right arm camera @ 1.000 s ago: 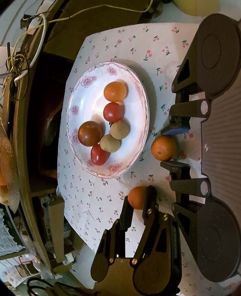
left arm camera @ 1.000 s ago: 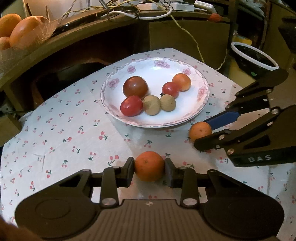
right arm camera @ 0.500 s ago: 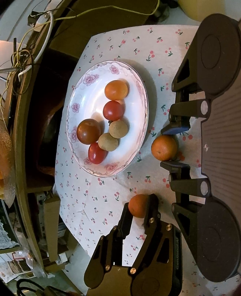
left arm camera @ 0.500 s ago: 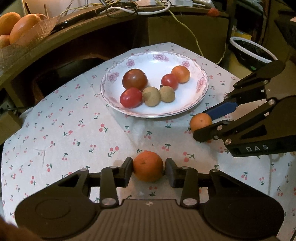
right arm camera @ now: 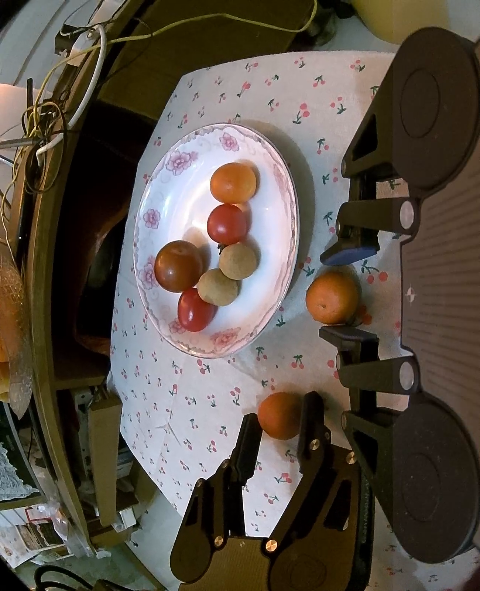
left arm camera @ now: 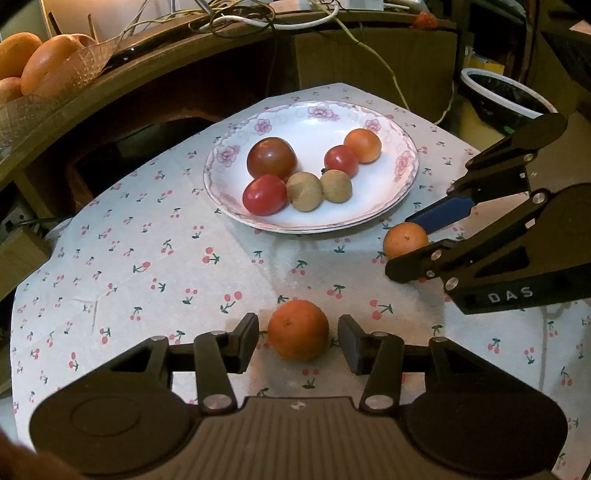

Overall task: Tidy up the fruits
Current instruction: 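Carry both oranges over the white plate and lower them in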

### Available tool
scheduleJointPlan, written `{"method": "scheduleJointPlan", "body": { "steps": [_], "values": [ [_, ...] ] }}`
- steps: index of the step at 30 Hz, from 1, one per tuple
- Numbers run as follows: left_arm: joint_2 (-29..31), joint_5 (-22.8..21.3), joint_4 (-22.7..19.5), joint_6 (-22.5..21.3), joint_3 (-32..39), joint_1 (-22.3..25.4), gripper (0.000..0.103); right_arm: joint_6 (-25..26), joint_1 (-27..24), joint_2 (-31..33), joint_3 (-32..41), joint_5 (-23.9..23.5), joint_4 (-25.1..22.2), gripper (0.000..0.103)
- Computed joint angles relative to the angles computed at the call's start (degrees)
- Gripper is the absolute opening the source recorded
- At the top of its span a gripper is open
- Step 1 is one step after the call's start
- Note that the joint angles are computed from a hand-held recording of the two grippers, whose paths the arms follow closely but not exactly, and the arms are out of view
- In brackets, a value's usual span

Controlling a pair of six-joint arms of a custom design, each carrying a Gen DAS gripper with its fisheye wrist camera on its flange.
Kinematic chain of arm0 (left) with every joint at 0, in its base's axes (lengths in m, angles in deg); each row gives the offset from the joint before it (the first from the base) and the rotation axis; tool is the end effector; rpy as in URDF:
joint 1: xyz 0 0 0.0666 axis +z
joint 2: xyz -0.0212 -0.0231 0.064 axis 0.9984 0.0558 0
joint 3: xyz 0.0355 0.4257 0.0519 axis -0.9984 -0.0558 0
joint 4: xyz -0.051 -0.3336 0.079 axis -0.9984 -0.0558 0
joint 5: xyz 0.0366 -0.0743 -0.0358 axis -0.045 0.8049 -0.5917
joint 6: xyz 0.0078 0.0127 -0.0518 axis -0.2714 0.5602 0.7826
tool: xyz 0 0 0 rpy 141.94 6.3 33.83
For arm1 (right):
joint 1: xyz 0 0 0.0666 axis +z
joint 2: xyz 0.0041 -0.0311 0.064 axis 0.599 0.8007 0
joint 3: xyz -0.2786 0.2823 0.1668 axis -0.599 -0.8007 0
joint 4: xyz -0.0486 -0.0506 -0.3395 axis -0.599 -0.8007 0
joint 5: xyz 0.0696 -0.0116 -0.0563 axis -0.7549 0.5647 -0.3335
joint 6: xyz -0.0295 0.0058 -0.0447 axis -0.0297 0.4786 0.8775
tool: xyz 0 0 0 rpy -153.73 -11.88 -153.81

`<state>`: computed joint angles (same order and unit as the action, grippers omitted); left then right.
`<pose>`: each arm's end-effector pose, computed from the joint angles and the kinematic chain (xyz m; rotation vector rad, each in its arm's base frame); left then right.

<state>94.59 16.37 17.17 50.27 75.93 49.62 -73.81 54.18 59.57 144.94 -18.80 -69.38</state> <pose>0.4034 -0.3085 0.4273 1.0663 2.3156 -0.2318 0.3521 0.1079 0.4280 -0.2686 2.5093 0.0949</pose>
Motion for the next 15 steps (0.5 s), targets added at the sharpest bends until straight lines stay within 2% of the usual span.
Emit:
{"method": "scheduleJointPlan", "body": {
  "steps": [6,15],
  "values": [
    [-0.05,-1.26,-0.57,0.29,0.44,-0.68,0.04,0.12,0.72,0.73,0.87,0.97,-1.13,0.031],
    [-0.28,-1.38,0.25,0.55,0.98,-1.02,0.04,0.48,1.44,0.38,1.36,1.55,-1.24,0.03]
  ]
}}
